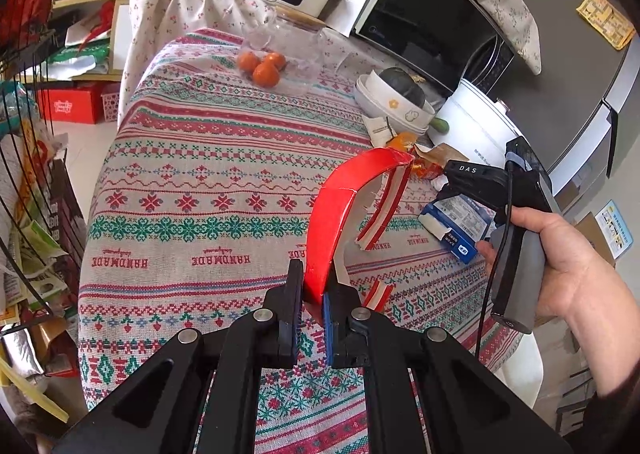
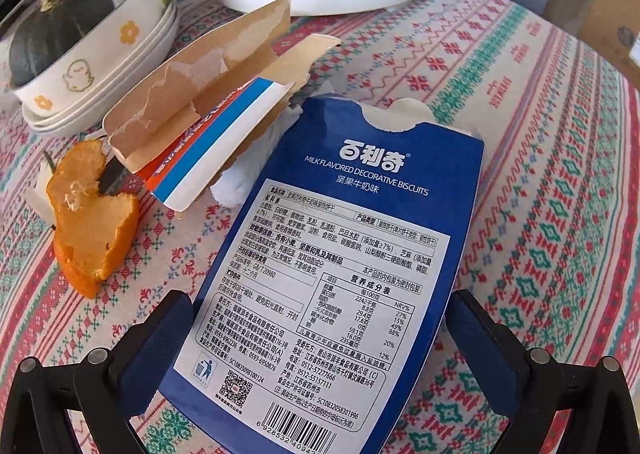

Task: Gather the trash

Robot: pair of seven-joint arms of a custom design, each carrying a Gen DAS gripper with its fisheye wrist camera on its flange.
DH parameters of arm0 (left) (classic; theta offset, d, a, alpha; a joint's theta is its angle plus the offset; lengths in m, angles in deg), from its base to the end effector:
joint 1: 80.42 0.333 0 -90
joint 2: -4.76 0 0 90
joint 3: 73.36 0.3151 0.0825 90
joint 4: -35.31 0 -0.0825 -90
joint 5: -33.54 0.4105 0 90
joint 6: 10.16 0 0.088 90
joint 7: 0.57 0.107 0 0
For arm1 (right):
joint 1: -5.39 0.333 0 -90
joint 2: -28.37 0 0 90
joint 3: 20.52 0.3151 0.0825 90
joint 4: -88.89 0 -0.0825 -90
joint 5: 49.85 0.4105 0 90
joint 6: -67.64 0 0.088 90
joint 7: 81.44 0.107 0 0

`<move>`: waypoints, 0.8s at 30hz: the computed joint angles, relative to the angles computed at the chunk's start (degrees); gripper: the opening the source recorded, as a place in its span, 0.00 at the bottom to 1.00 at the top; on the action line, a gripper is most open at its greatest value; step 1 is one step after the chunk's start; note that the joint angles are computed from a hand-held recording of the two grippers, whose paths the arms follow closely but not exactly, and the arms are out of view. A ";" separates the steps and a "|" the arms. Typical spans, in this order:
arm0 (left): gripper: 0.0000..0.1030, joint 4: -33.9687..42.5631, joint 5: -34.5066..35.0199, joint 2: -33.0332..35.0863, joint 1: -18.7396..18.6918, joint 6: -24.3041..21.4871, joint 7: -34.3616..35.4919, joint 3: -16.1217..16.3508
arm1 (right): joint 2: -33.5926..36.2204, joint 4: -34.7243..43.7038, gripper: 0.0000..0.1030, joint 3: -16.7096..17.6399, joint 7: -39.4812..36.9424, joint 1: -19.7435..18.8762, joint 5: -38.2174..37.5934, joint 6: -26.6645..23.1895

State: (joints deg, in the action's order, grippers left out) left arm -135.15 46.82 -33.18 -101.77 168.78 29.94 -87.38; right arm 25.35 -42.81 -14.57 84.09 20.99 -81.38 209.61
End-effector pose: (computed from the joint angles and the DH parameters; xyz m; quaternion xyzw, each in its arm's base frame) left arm 0.2940 -0.2220 0.3949 -0.7055 0.5897 -0.3777 0.1085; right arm 0.5087 0.2030 0.3754 -0.4794 0.8488 -0.1864 0.1224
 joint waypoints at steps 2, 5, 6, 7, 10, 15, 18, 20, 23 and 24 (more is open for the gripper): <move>0.08 0.08 0.02 0.15 0.12 0.14 -0.13 -0.14 | -0.30 -1.05 1.00 -0.56 -2.81 -0.26 2.14 2.24; 0.08 0.30 0.23 0.38 0.32 0.03 -0.15 -0.37 | -1.28 -3.97 1.00 -1.46 -6.00 -1.23 6.19 7.80; 0.08 0.37 0.33 0.41 0.39 -0.05 -0.09 -0.43 | -1.55 -5.17 1.00 -1.77 -7.77 -1.61 8.15 10.36; 0.08 0.44 0.43 0.44 0.49 -0.18 -0.05 -0.51 | -2.03 -6.35 1.00 -1.92 -9.41 -2.01 9.49 12.42; 0.08 0.60 0.64 0.54 0.70 -0.40 0.04 -0.69 | -3.69 -9.09 0.94 -1.35 -12.54 -3.40 9.60 16.00; 0.08 0.55 0.85 -0.01 0.22 -1.38 0.01 -1.02 | -8.30 -15.67 0.66 -1.99 -19.18 -4.53 16.30 23.52; 0.08 0.47 1.03 -0.54 0.02 -2.11 -0.06 -1.39 | -10.24 -16.65 0.57 -4.21 -28.53 -2.71 24.60 21.57; 0.08 0.44 1.08 -0.74 -0.04 -2.33 -0.21 -1.54 | -12.58 -16.73 0.68 -2.18 -26.37 -4.12 26.29 17.52; 0.08 0.51 1.29 -0.92 0.21 -2.70 -0.46 -1.90 | -14.75 -17.22 0.94 0.96 -22.78 -6.83 27.66 16.62; 0.08 0.54 1.37 -0.95 0.35 -2.83 -0.59 -2.07 | -15.19 -16.95 0.95 2.55 -21.26 -8.09 26.35 16.05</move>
State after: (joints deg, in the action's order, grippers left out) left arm -134.60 48.19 -34.13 -101.41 165.95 29.35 -89.44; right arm 10.16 -59.76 -12.02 62.83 12.89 -55.03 225.66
